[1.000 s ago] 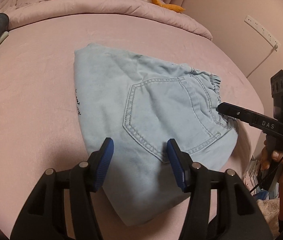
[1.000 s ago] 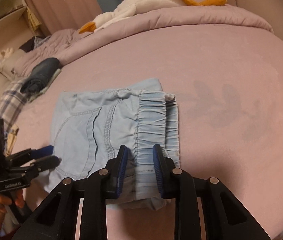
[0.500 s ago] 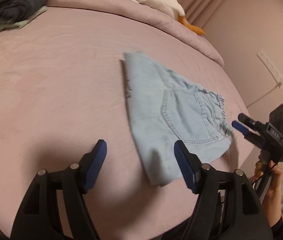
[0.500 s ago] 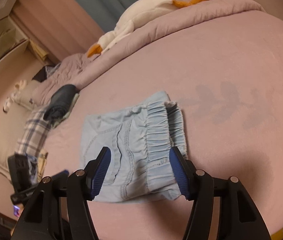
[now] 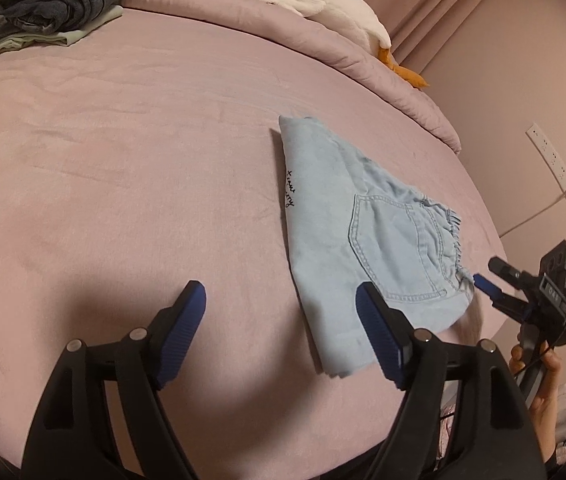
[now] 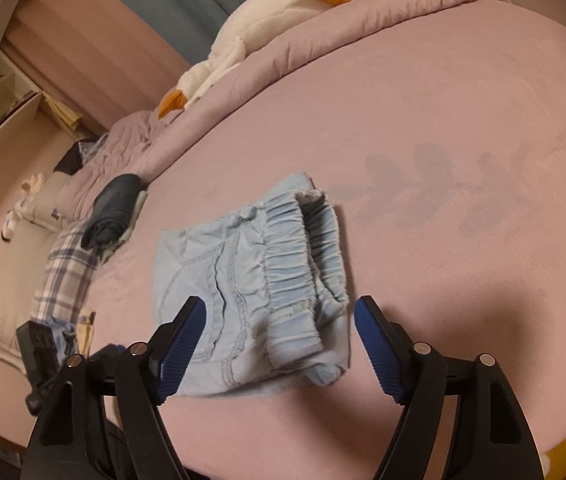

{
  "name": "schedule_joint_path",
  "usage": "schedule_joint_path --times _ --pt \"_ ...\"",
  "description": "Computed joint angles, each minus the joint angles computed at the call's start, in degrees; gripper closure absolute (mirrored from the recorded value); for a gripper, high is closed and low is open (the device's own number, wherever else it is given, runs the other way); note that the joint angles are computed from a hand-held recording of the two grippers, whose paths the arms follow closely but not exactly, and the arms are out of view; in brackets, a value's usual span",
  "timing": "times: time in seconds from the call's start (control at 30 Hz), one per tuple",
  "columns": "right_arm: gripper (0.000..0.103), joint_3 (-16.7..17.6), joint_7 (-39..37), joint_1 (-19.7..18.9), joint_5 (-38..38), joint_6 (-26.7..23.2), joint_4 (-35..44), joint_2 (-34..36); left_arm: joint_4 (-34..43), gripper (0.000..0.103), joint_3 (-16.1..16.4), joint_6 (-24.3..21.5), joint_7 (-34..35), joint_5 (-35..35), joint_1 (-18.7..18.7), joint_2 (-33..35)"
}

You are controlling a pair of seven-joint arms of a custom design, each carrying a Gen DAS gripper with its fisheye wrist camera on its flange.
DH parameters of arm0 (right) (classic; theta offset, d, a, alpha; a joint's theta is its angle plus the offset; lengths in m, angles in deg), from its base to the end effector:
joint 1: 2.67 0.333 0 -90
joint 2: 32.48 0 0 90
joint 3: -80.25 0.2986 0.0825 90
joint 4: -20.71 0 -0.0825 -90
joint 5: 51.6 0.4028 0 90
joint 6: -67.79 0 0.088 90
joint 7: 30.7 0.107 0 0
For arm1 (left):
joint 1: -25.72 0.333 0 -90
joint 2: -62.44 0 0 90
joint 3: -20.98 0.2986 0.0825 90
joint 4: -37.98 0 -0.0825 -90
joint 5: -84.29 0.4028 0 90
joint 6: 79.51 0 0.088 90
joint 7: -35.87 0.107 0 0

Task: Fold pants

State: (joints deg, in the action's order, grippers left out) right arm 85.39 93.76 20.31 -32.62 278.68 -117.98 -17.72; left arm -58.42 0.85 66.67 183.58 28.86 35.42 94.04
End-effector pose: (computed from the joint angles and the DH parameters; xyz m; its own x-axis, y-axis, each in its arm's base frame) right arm 0.4973 0.2169 0.2903 -0.1744 -0.7811 -0.5995 -0.5806 0.5733 -0.5781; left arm 0.7039 -0.0890 0.3004 -0.4587 -0.7563 0.4664 -0.7940 0.1131 -0.5974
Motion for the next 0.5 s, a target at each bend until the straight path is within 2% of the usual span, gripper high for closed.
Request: schedule_joint_path --times 0.27,0.5 --pt "0.024 1.0 6.0 -3.5 -6.3 -0.9 -1.5 -0.4 2.2 0.025 -0.2 0.5 -1.2 2.5 -1.0 1.5" --pt "0.023 3.8 19.1 -11.6 -24.4 0.9 -0.3 2.3 3.6 0.025 -1.0 -0.5 -1.6 4.1 -1.2 2.5"
